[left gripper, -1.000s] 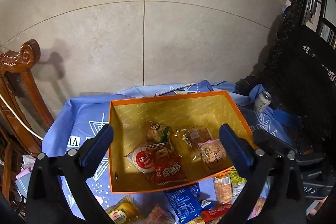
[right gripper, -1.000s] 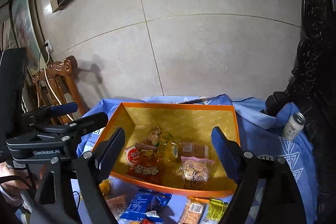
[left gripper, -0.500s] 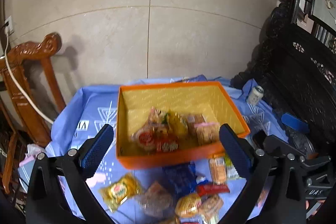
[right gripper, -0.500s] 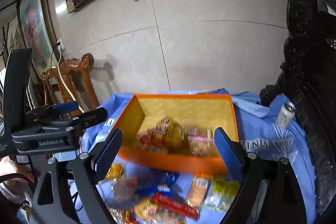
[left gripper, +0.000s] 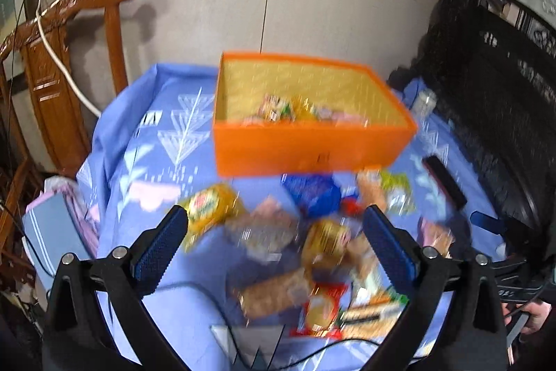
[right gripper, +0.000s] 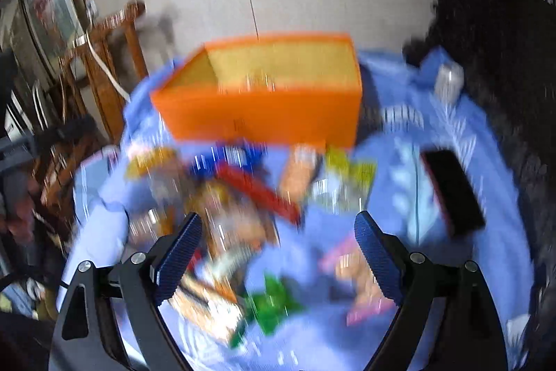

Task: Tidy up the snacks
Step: 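Move both tools back to the snack pile and approach the green bag with the right tool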

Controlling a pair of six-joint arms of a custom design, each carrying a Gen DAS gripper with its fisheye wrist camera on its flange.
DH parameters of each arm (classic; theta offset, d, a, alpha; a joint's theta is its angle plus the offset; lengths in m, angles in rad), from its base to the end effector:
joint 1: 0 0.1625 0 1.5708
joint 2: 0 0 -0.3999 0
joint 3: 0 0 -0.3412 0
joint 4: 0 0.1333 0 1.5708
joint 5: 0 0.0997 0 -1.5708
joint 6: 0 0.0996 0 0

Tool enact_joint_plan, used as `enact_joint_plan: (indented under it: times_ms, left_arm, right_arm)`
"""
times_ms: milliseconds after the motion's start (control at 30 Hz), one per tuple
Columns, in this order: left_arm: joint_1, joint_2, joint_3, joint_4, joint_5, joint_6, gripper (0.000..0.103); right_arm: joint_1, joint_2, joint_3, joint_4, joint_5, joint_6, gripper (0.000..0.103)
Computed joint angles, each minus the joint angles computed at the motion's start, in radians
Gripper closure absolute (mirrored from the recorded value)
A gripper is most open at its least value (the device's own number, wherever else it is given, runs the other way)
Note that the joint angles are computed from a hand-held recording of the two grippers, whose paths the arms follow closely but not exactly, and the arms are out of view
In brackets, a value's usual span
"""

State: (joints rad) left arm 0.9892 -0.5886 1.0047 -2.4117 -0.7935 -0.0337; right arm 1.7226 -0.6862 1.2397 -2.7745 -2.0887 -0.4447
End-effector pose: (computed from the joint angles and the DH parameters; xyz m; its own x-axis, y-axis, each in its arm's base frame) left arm -0.2504 -0.7507 0.2230 -0.7708 0.1243 -0.6248 0.4748 0.7659 -0.4334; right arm 0.1936 -0.7103 0.2280 -0.7645 -0.1897 0.6161 -0.4976 0.7812 -0.3770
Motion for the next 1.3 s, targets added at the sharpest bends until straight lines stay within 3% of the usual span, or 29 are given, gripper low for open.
enact_joint_plan:
  times_ms: [233, 500, 567, 700, 867, 1000, 1167, 1300]
  left_arm:
    - [0.014, -0.077, 0.152, 0.022, 0.015, -0.081, 0.004]
    - [0.018, -0.091, 0.174, 0.049, 0.035, -0.102, 0.004]
    - [0.019, -0.087, 0.171, 0.065, 0.041, -0.107, 0.004]
    - [0.024, -0.075, 0.167, 0.089, 0.037, -0.094, 0.004]
    - [0.037, -0.041, 0.158, 0.096, 0.002, -0.01, 0.004]
    - [0.053, -0.005, 0.149, 0.059, -0.037, 0.13, 0.004]
    - [0.088, 0.045, 0.088, 0.089, -0.082, 0.287, 0.004]
    - [0.114, 0.075, 0.048, 0.116, -0.086, 0.333, 0.005]
  right_arm:
    - [-0.046, 0.007, 0.078, 0.0, -0.018, 0.047, 0.014]
    - [-0.066, 0.035, 0.079, 0.011, -0.035, 0.047, 0.024]
    - [-0.07, 0.04, 0.076, 0.022, -0.034, 0.052, 0.029]
    - [-0.073, 0.041, 0.08, 0.032, -0.019, 0.047, 0.058]
    - [-0.063, 0.022, 0.097, 0.011, 0.0, 0.048, 0.066]
    - [-0.06, -0.002, 0.107, 0.008, 0.024, 0.083, 0.072]
    - [-0.056, -0.001, 0.101, 0.013, 0.016, 0.075, 0.072]
    - [-0.053, -0.002, 0.105, 0.015, 0.013, 0.087, 0.072]
